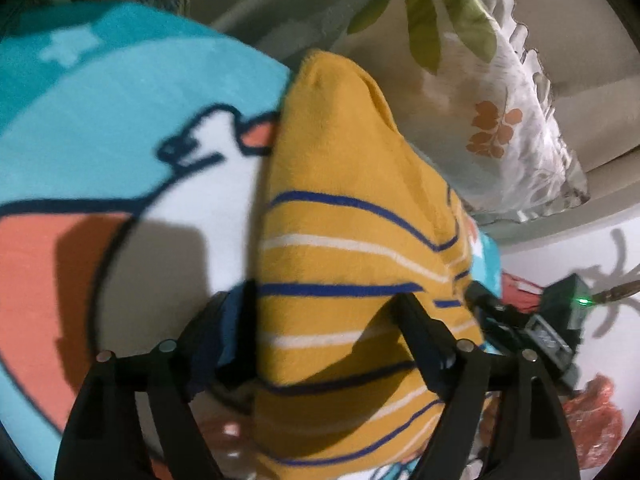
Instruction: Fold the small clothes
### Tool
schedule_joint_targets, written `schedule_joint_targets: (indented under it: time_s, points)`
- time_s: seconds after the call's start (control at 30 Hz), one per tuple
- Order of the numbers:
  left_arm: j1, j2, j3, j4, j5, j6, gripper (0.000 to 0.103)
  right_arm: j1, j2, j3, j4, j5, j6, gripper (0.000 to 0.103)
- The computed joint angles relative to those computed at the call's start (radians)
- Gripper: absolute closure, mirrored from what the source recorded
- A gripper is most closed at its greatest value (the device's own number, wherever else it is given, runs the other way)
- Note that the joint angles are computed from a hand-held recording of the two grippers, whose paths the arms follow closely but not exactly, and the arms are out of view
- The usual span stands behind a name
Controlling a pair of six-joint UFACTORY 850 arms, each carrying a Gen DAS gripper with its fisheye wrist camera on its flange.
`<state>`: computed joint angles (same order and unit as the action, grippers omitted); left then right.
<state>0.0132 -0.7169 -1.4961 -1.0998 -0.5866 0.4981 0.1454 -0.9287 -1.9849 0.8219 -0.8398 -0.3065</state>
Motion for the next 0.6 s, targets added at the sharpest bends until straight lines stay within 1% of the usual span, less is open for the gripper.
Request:
schedule_joint_targets:
  time_s: [0.07, 0.1, 0.13, 0.17, 0.2, 0.23, 0.27, 0.3, 0.37, 0.4, 0.47, 0.5, 0.53, 0.6]
  points:
    - [-0.001, -0.024, -0.024, -0.036, -0.049, 0.02, 0.019, 0.01, -0.033, -0.042, -0.02, -0.016, 0.028, 0.041]
    - [-0.006, -0.044, -0.051, -0.016, -0.088, -0.004, 0.019, 0.014, -0.045, -0.056, -0.028, -0.022, 0.037, 0.041]
    - [-0.015, -0.049, -0.065, 0.024, -0.087, -0.028, 0.021, 0.018, -0.058, -0.07, -0.019, -0.032, 0.033, 0.04]
    - [-0.023, -0.049, -0.073, 0.058, -0.075, -0.049, 0.032, 0.019, -0.069, -0.079, -0.001, -0.044, 0.026, 0.043]
    - [-0.03, -0.045, -0.079, 0.097, -0.066, -0.069, 0.044, 0.017, -0.077, -0.087, 0.027, -0.06, 0.02, 0.059]
    - [-0.027, -0.034, -0.074, 0.094, -0.067, -0.061, 0.05, 0.01, -0.092, -0.101, 0.08, -0.1, 0.024, 0.064]
    - [-0.02, -0.024, -0.066, 0.071, -0.073, -0.041, 0.06, 0.001, -0.098, -0.1, 0.154, -0.128, 0.014, 0.069]
    - [-0.012, -0.013, -0.06, 0.056, -0.082, -0.031, 0.063, -0.003, -0.097, -0.093, 0.221, -0.147, -0.019, 0.07]
    - [0.0, 0.017, -0.046, 0.065, -0.074, -0.026, 0.063, 0.0, -0.091, -0.091, 0.301, -0.18, -0.077, 0.071]
    - [0.001, 0.034, -0.04, 0.103, -0.058, -0.049, 0.063, 0.007, -0.091, -0.099, 0.323, -0.196, -0.1, 0.071]
    - [-0.001, 0.061, -0.028, 0.206, -0.023, -0.137, 0.061, 0.024, -0.086, -0.107, 0.328, -0.202, -0.128, 0.071]
    - [-0.003, 0.065, -0.027, 0.263, -0.014, -0.196, 0.057, 0.033, -0.079, -0.101, 0.322, -0.194, -0.143, 0.071]
    - [-0.006, 0.06, -0.031, 0.324, -0.009, -0.259, 0.054, 0.042, -0.074, -0.097, 0.288, -0.175, -0.144, 0.071]
    - [-0.018, 0.05, -0.034, 0.476, -0.001, -0.389, 0.051, 0.067, -0.067, -0.095, 0.109, -0.095, -0.058, 0.071]
